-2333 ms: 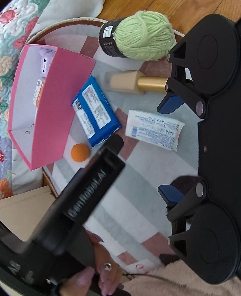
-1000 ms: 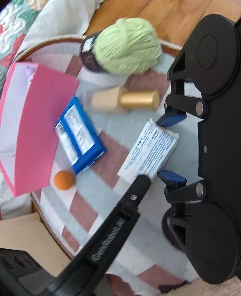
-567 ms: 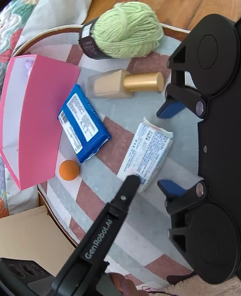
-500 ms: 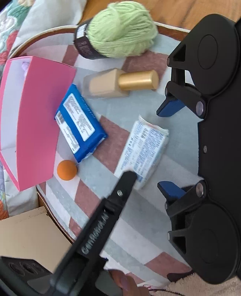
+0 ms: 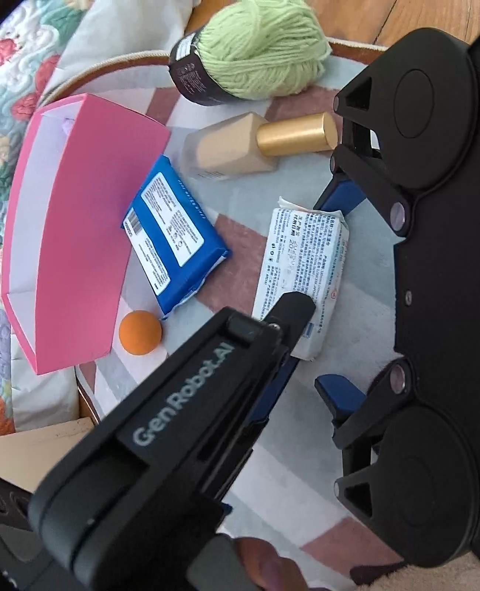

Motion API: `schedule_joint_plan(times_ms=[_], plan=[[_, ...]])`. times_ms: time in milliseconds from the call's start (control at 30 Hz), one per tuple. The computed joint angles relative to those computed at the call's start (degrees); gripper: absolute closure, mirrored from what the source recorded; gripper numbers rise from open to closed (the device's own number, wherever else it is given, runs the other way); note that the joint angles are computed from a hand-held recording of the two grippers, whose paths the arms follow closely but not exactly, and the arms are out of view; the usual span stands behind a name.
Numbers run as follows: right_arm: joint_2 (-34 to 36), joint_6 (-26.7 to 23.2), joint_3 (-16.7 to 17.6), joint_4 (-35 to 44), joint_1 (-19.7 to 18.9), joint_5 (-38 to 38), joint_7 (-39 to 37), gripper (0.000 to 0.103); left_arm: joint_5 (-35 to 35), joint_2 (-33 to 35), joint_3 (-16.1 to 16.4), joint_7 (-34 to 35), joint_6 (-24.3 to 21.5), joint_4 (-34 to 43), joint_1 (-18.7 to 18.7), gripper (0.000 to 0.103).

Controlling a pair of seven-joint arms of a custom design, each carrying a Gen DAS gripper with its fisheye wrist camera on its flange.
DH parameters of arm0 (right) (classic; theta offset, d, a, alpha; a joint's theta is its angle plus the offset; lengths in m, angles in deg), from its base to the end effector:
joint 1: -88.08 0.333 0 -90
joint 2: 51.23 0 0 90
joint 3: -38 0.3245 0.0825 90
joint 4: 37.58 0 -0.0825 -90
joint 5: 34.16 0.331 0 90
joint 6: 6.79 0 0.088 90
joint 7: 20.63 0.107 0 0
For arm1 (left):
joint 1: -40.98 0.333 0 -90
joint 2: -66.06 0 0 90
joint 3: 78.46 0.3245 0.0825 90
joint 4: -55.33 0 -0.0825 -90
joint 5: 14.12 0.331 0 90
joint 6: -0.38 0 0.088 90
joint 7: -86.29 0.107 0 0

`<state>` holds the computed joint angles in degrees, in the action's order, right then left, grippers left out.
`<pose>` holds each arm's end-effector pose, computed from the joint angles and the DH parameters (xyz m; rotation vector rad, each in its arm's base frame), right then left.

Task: Organize objects
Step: 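Close the right gripper on the white medicine packet, then lift the medicine packet with the right gripper into the pink box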

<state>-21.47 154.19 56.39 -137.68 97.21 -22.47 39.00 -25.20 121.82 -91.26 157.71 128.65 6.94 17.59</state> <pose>0.6128 0.2677 0.3907 -2.3435 1.0193 -0.2928 0.6732 -0.3927 0.3945 1.9345 -2.1020 0.7634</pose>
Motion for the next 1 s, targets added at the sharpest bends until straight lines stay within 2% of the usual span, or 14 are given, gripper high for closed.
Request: schedule_joint_plan(times_ms=[67, 133, 200, 300, 533, 667, 833, 1000], plan=[[-0.05, -1.01, -0.04, 0.57, -0.31, 0.42, 0.44, 0.023, -0.35, -1.16, -0.22, 0.33, 0.95, -2.02, 0.3, 0.074], [-0.67, -0.59, -0.69, 0.1, 0.05, 0.57, 1.22, 0.024, -1.06, -2.34, -0.9, 1.64, 1.97, -3.83, 0.81, 0.076], [-1.36, -0.76, 0.17, -0.42, -0.76, 1.5, 0.59, 0.024, -0.33, -3.56, -0.42, 2.51, 1.94, -4.88, 0.4, 0.076], [-1.94, -5.19, 0.51, 1.06, -1.4, 3.28, 0.1, 0.024, 0.38, -4.74, -0.06, 3.3, 0.83, -5.57, 0.14, 0.076], [-3.14, -17.07, -2.44, 5.88, -0.1, 6.5, 0.07, 0.023, 2.01, -6.67, 0.7, 2.99, -2.74, -5.1, -0.8, 0.072], [-5.13, -18.99, -3.49, 6.4, 0.87, 7.81, -2.78, 0.022, 3.15, -9.86, 1.28, 2.19, -2.07, -7.87, -1.32, 0.071], [-6.99, -23.88, -5.19, 8.52, 1.98, 8.62, -3.75, 0.022, 3.46, -13.62, 1.2, 1.19, -1.6, -10.88, -1.12, 0.07], [-8.78, -25.73, -6.21, 10.07, 2.94, 9.24, -5.71, 0.021, 3.14, -16.27, 0.69, 1.92, -2.05, -11.54, -0.3, 0.07]])
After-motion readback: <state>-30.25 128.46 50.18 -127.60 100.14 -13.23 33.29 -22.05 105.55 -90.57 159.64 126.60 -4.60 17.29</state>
